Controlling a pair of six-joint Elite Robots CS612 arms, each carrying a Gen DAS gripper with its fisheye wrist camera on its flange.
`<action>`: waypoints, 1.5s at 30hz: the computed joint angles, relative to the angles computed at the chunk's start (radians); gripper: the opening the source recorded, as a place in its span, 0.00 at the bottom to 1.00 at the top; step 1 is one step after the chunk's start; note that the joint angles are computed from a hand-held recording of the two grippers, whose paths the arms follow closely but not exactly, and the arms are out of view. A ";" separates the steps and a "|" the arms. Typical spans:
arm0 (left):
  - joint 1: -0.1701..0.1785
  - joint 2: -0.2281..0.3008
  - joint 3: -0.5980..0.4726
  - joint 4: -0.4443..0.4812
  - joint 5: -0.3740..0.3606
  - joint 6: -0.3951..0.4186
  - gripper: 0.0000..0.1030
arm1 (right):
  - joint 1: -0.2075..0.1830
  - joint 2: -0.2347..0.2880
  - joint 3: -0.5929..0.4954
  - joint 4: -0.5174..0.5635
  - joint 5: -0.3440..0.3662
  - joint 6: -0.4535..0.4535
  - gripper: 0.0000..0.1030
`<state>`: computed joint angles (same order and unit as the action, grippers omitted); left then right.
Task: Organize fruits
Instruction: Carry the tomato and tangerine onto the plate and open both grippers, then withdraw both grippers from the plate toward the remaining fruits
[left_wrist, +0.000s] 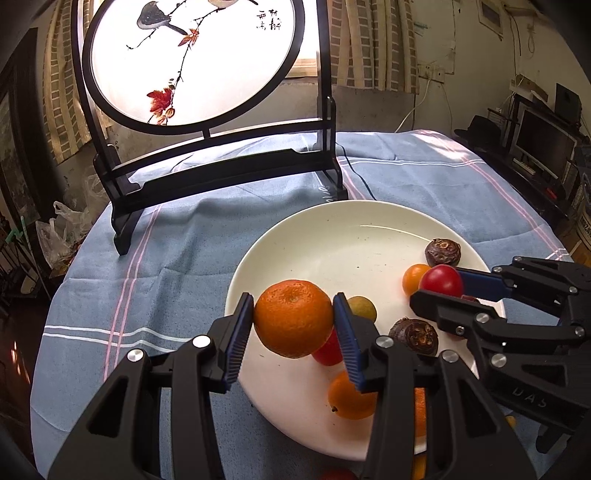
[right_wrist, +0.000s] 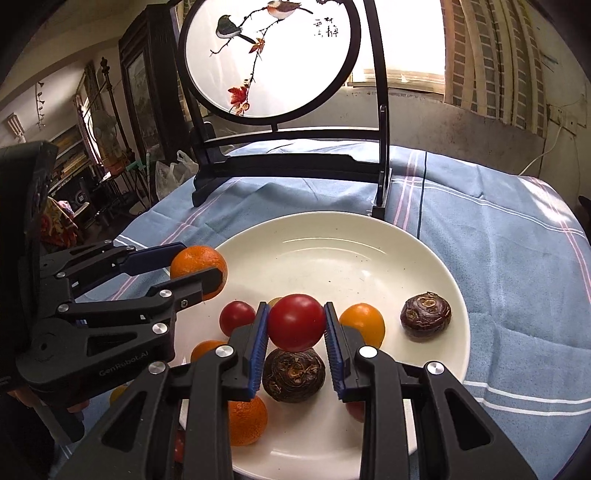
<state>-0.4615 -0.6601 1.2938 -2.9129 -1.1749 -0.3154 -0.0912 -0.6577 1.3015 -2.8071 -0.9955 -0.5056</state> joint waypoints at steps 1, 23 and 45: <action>0.001 0.002 -0.002 0.004 -0.001 -0.002 0.42 | -0.001 0.002 -0.002 0.002 0.004 0.004 0.28; -0.001 0.014 -0.012 0.003 0.009 0.008 0.50 | -0.012 0.010 -0.003 -0.072 0.034 0.100 0.59; -0.045 -0.174 0.330 -0.184 0.076 0.081 0.64 | -0.089 -0.189 0.310 -0.082 0.019 -0.244 0.64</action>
